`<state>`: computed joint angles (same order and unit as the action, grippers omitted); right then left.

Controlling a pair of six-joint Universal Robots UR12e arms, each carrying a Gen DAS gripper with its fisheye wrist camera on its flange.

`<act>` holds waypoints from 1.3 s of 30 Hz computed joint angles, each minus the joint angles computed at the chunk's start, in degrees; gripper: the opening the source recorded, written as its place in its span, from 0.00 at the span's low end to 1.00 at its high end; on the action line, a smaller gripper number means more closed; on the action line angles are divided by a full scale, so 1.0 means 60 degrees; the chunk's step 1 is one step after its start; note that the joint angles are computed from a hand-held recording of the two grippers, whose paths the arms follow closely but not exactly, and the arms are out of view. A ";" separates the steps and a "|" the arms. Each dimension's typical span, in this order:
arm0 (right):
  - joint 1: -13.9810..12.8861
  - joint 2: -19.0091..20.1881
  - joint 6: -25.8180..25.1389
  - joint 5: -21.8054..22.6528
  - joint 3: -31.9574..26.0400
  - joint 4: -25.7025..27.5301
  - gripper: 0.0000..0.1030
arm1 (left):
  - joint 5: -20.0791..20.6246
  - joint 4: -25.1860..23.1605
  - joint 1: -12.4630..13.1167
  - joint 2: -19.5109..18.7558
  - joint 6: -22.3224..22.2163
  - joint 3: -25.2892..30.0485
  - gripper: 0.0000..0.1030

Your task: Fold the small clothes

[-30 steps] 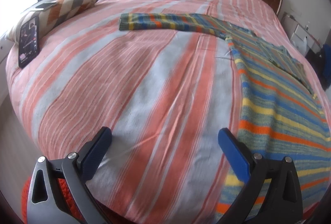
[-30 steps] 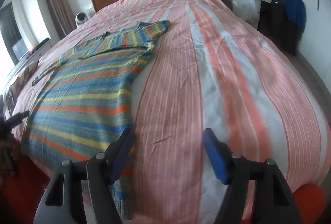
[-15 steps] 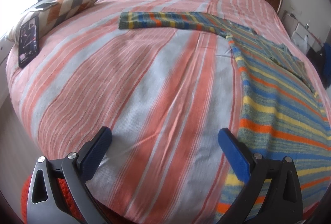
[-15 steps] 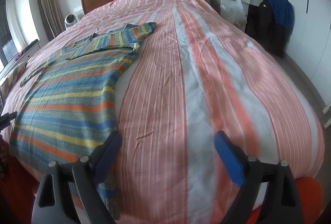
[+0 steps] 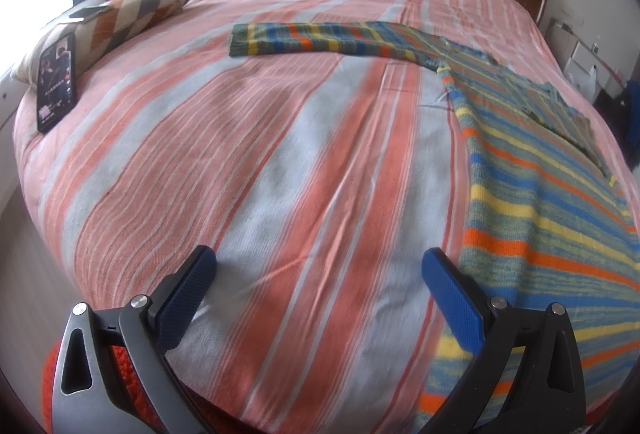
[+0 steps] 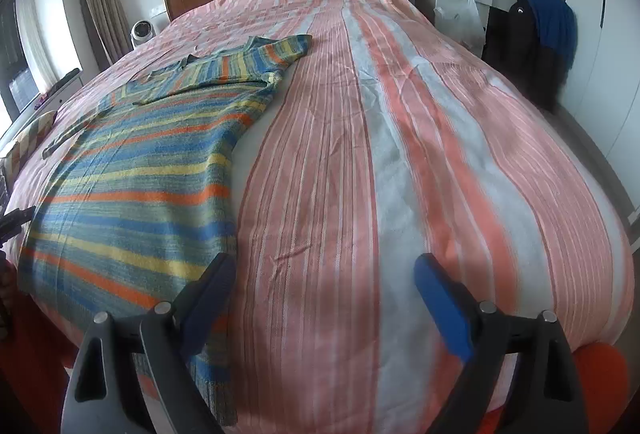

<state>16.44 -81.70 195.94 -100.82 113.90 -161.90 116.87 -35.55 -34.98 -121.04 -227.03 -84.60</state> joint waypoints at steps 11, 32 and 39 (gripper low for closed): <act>-0.0038 -0.0008 0.0034 0.0093 0.0007 -0.0132 0.87 | -0.2671 0.0553 0.0723 0.0345 0.1865 0.0336 0.99; 0.0026 0.0107 -0.0066 -0.0109 -0.0079 0.0131 0.87 | -0.3242 -0.1622 0.2555 -0.1027 0.0313 0.2397 0.22; -0.0006 0.0074 -0.0124 0.0351 -0.0004 -0.0155 0.87 | -0.2357 -0.1238 0.2033 -0.1295 0.1634 0.3782 0.02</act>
